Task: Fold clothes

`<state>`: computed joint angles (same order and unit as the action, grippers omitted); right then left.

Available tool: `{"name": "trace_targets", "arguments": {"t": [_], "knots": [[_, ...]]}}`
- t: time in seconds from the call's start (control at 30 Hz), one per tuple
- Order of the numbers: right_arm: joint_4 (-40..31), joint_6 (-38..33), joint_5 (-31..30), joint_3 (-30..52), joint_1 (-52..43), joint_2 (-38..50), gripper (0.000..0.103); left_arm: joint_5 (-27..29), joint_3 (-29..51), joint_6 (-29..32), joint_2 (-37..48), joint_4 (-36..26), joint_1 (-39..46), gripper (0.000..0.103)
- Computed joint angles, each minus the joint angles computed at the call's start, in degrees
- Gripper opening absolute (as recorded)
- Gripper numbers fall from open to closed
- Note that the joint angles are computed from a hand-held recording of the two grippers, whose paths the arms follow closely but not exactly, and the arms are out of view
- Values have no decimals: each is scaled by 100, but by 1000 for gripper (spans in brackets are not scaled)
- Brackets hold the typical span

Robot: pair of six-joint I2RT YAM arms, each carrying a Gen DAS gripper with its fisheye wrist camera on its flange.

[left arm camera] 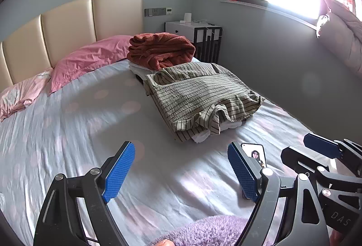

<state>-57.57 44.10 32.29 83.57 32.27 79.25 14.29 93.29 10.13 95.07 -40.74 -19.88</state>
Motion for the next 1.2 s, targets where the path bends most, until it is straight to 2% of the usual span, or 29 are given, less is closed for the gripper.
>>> {"name": "trace_targets", "arguments": {"t": [1.2], "knots": [[-204,-160,293,440,218,198,52,73,96,17,-18,-160,47,85]]}}
